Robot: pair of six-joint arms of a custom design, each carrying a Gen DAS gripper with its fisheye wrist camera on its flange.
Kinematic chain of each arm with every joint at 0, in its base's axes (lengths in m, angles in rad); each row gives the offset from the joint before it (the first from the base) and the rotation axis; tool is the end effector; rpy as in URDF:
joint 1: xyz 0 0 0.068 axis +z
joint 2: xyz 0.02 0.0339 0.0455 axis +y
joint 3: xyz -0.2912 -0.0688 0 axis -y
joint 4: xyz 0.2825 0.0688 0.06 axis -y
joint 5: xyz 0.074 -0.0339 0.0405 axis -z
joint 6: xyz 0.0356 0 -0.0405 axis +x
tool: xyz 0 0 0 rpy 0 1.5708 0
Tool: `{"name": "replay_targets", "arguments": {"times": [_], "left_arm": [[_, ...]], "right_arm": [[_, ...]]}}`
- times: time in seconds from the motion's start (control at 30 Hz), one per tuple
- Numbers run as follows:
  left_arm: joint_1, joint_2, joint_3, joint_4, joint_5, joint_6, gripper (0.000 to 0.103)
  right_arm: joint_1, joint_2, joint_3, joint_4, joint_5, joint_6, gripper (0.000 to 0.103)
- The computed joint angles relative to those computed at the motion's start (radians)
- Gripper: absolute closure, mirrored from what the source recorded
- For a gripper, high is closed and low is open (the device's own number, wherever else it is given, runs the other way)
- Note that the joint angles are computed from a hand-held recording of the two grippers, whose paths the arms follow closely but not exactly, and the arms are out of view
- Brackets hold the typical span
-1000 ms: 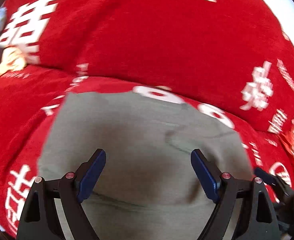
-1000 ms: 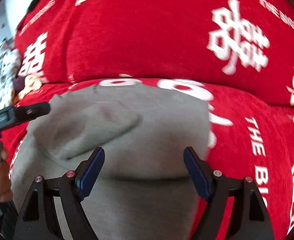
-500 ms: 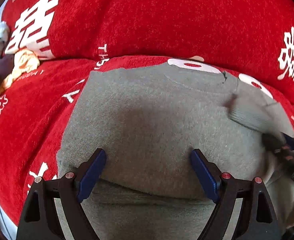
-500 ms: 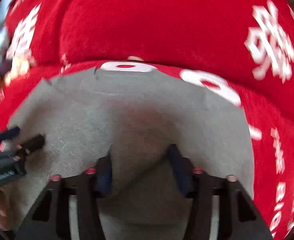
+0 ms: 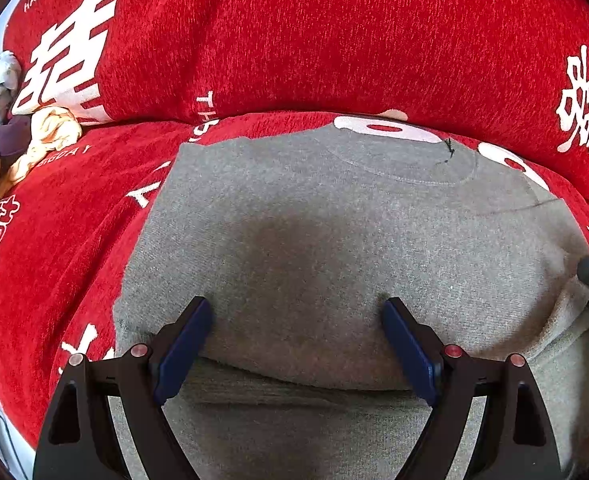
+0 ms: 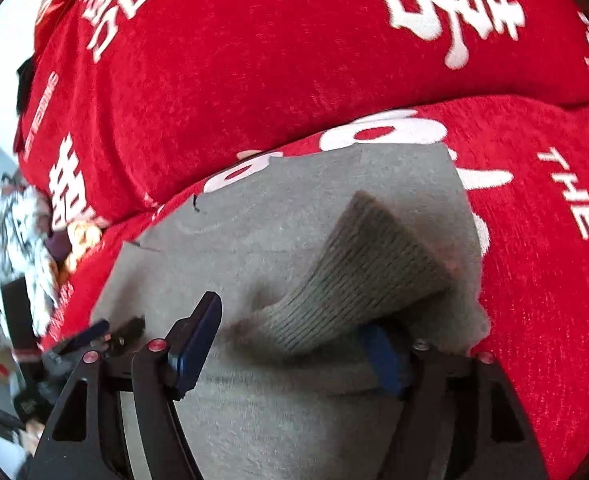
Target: Fold small clothes
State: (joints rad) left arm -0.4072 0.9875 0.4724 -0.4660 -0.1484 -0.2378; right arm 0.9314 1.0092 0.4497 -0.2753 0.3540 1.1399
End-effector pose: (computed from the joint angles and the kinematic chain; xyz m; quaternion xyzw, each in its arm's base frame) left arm 0.1818 -0.0727 0.1788 0.0593 0.9526 -0.0246 0.2973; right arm 0.1342 0.1598 0.1813 0.1586 0.9069 0.2208 0.3219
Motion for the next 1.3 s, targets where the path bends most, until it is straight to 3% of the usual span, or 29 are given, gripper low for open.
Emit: {"name": "replay_targets", "arguments": {"times": [0.17,0.2,0.23,0.27,0.33,0.43,0.53,0.67,0.77,0.83,0.9,0.97,1.07,1.17,1.3], "left_arm": [[0.004,-0.002,0.011,-0.027,0.016,0.019,0.015],[0.005,-0.002,0.013,-0.033,0.019,0.023,0.015],[0.006,-0.002,0.016,-0.039,0.023,0.025,0.015],[0.011,-0.003,0.022,-0.050,0.029,0.028,0.015],[0.022,-0.019,0.032,-0.076,0.048,0.023,0.015],[0.035,-0.066,0.040,-0.098,0.095,0.013,0.015],[-0.021,-0.042,0.045,-0.091,0.067,0.009,0.015],[-0.084,-0.001,0.020,-0.059,0.024,0.010,0.015],[-0.098,-0.039,0.001,-0.064,0.013,0.019,0.015],[-0.093,-0.062,0.004,-0.090,0.014,0.028,0.015],[-0.103,-0.093,0.006,-0.114,0.004,0.037,0.015],[-0.123,-0.101,0.013,-0.121,-0.005,0.026,0.015],[-0.182,-0.071,0.028,-0.112,-0.022,-0.006,0.015],[-0.276,-0.017,0.041,-0.091,-0.068,-0.051,0.015],[-0.343,-0.015,0.030,-0.088,-0.123,-0.092,0.015]], "right_arm": [[-0.096,-0.050,-0.048,0.080,-0.095,0.094,0.027],[-0.108,-0.021,-0.033,0.086,-0.106,0.093,0.036],[-0.116,0.025,0.002,0.058,-0.124,0.064,0.054],[-0.119,0.076,0.045,0.009,-0.136,0.031,0.092],[-0.110,0.124,0.092,-0.049,-0.134,0.009,0.091],[-0.026,0.046,0.080,-0.024,0.009,-0.022,0.091],[0.031,0.035,0.087,-0.024,0.111,-0.066,0.091],[0.018,0.092,0.078,-0.037,0.103,-0.082,0.089],[-0.006,0.092,0.034,-0.048,0.061,-0.056,0.078],[0.019,0.010,-0.016,-0.052,0.083,-0.032,0.070],[0.055,-0.048,-0.020,-0.136,0.127,0.011,0.063],[0.142,-0.084,0.016,-0.302,0.240,0.131,0.058],[0.259,-0.007,0.140,-0.537,0.414,0.276,0.046],[0.276,0.034,0.219,-0.537,0.451,0.181,0.041],[0.187,0.102,0.244,-0.351,0.306,-0.075,0.041]]}}
